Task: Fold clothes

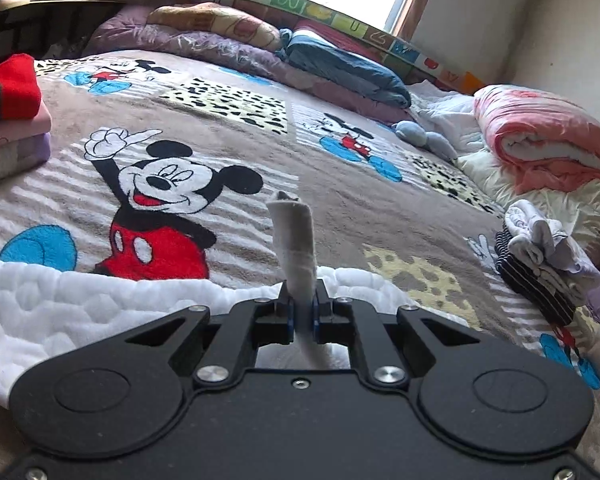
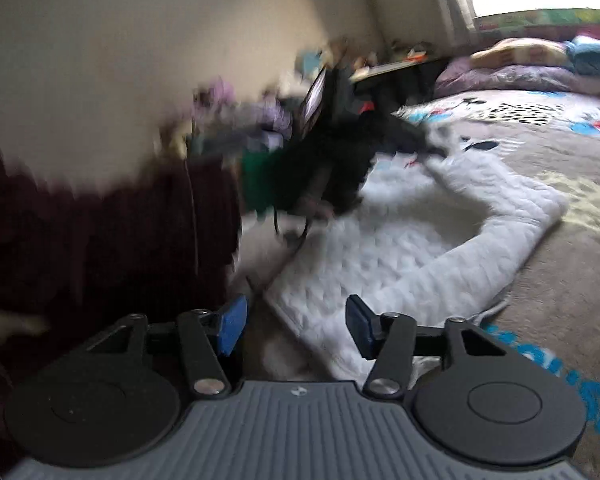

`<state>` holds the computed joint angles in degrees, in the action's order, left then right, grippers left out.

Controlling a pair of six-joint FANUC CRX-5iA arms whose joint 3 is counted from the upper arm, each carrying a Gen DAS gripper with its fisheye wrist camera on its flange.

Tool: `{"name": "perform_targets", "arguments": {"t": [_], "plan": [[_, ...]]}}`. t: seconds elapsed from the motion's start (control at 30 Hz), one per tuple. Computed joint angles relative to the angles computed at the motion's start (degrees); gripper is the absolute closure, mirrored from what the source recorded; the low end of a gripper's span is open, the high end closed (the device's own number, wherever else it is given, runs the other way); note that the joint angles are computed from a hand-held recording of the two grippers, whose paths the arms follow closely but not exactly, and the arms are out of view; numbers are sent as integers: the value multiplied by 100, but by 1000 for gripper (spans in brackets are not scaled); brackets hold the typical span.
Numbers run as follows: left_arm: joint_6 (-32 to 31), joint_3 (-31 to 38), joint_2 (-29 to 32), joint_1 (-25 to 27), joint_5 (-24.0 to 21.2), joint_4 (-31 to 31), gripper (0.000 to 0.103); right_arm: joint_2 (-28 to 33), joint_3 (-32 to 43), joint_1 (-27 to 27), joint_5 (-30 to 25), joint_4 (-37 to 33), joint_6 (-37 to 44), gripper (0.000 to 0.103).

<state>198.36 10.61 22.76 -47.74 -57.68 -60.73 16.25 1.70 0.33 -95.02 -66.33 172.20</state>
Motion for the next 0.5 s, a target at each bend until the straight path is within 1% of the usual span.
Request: {"name": "perform_targets", "arguments": {"t": [0.03, 0.1, 0.17, 0.23, 0.3, 0.4, 0.43, 0.5], "plan": [[88, -44, -25, -30, 15, -77, 96, 0, -17, -94, 145, -92, 10, 51], [366, -160, -91, -98, 69, -273, 96, -111, -180, -78, 823, -53, 236, 57], [623, -264, -151, -172, 98, -468, 96, -281, -423, 218, 1547, 198, 641, 60], [725, -329, -197, -209, 119, -580, 96, -449, -677, 535, 2305, 422, 1002, 61], [729, -384, -251, -179, 186, -608, 96, -554, -908, 817, 2679, 435, 1495, 61], [672, -491, -346, -108, 404, -672, 96, -689, -1197, 1255, 3310, 498, 1927, 60], [658, -516, -360, -98, 457, -696, 96, -680, -1181, 1305, 3344, 530, 1873, 60], [589, -543, -360, -65, 532, -655, 96, -612, -1027, 1331, 3206, 715, 1559, 60]]}}
